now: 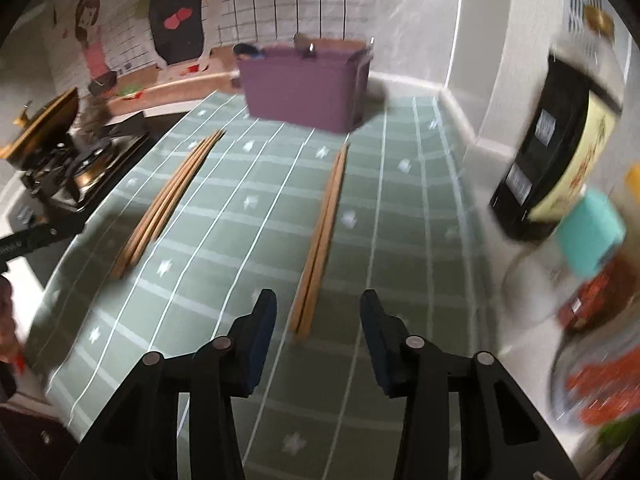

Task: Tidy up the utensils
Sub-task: 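Move both tools down toward the wooden chopsticks on the mat, then grasp a wooden chopstick with right tool while left tool grasps chopsticks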

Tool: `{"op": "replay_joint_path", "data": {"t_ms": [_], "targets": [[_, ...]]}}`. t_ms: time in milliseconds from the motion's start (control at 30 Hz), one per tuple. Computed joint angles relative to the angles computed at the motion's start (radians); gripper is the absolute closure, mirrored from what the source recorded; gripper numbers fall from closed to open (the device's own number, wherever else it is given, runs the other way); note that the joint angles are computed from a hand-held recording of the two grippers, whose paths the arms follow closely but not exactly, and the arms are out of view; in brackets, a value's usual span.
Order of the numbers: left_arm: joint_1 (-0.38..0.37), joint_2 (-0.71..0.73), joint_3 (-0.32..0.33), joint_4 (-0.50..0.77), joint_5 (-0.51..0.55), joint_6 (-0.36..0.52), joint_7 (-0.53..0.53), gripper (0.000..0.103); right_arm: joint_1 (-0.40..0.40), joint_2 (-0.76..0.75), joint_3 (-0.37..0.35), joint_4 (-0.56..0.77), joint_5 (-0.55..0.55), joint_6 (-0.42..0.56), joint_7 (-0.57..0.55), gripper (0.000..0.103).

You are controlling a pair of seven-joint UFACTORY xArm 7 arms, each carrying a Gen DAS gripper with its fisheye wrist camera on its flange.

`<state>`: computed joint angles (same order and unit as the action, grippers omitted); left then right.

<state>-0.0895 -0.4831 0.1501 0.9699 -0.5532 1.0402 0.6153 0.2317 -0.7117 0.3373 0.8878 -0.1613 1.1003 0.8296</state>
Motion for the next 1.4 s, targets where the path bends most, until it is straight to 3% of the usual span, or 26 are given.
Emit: {"op": "replay_joint_path", "data": {"t_ms": [67,100,567,667,733,867,1033,1100,1400], "targets": [[0.001,-0.042,-0.013,-0.049,0.016,-0.006,0.006,0.066,0.008,-0.019,0.007,-0.024,0.016,0.017,0.02,0.078],[-0.003,-0.049,-0.013,-0.059,0.016,0.0,0.004,0.066,0.009,-0.023,0.01,-0.029,0.018,0.024,0.027,0.079],[-0.02,-0.065,-0.031,-0.077,0.065,-0.01,-0.024,0.066,0.015,-0.013,0.012,-0.055,0.013,0.03,0.072,0.077],[-0.026,-0.077,-0.033,-0.085,0.07,-0.032,-0.021,0.066,0.04,-0.052,-0.019,-0.099,0.038,-0.048,0.061,0.077],[-0.033,-0.08,-0.03,-0.088,0.072,-0.034,-0.016,0.066,0.035,-0.042,-0.017,-0.093,0.041,-0.047,0.052,0.077],[-0.037,-0.082,-0.031,-0.091,0.08,-0.037,-0.022,0.066,0.024,0.006,-0.003,-0.06,0.021,-0.038,0.027,0.086],[-0.036,-0.075,-0.034,-0.089,0.086,-0.049,-0.04,0.066,0.023,0.055,0.002,-0.041,0.002,-0.036,0.01,0.088],[-0.036,-0.073,-0.033,-0.089,0.088,-0.053,-0.045,0.066,0.023,0.064,0.004,-0.033,-0.01,-0.029,0.009,0.095],[-0.052,-0.086,-0.025,-0.108,0.068,-0.067,-0.018,0.066,-0.014,0.004,0.013,0.004,-0.072,0.003,0.047,0.096]]}}
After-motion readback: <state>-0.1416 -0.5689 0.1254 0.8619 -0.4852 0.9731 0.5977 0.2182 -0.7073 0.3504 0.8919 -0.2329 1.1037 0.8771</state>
